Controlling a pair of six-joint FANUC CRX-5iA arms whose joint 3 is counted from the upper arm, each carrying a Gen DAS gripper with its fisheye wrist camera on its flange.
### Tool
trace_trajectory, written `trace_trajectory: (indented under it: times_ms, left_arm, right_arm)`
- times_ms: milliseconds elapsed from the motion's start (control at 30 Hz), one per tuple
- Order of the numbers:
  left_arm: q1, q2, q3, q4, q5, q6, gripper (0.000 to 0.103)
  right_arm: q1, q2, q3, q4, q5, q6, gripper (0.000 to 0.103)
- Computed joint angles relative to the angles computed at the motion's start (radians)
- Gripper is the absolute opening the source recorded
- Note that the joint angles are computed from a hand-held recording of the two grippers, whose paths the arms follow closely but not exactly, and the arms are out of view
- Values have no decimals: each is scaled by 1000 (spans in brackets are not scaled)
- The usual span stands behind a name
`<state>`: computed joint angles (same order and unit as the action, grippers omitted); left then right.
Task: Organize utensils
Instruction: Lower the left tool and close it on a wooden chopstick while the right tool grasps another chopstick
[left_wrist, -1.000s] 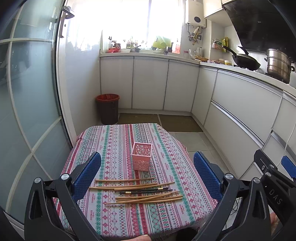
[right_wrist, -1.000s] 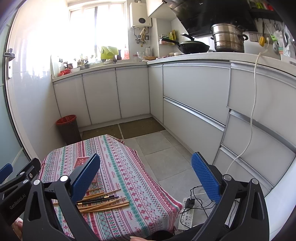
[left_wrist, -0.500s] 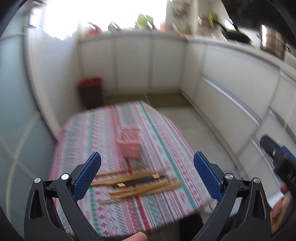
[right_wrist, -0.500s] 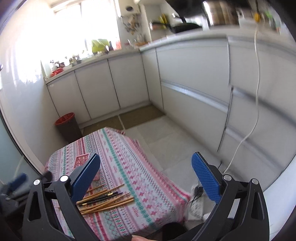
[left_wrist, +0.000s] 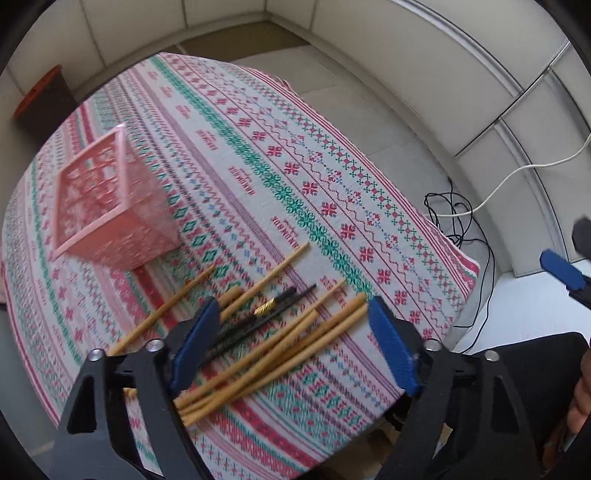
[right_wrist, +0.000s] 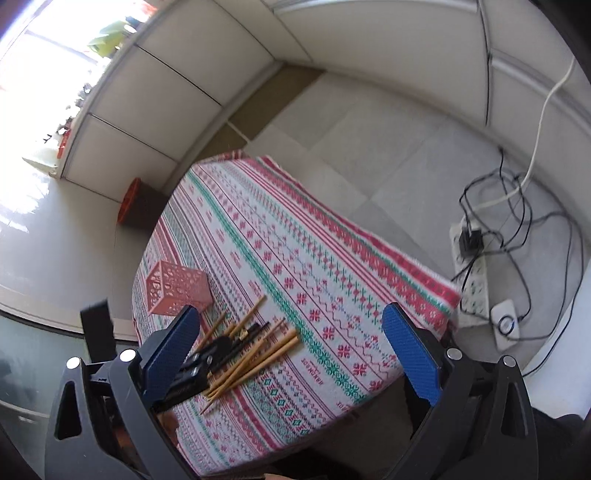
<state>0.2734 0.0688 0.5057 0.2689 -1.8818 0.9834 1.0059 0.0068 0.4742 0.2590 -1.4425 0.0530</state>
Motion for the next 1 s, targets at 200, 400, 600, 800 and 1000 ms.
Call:
trace_trajectory:
  times_ms: [200, 400, 600, 800, 1000]
  left_arm:
    - [-100, 114, 83, -117, -46, -50, 41]
    - [-128, 152, 97, -171, -50, -126, 25]
    - [-111, 104, 37, -183, 21, -212, 7]
    - [-1, 8, -60, -60, 106, -248, 4]
    - [210, -92, -68, 167, 60, -332, 4]
  right_arm:
    - [-61, 11, 12, -103, -31, 18, 96]
    - [-107, 21, 19, -192, -44, 20, 96]
    - [-128, 40, 20, -274, -46, -45, 96]
    - [-134, 102, 67, -364, -58, -56, 87]
    - [-132, 163, 115, -419, -41, -77, 54]
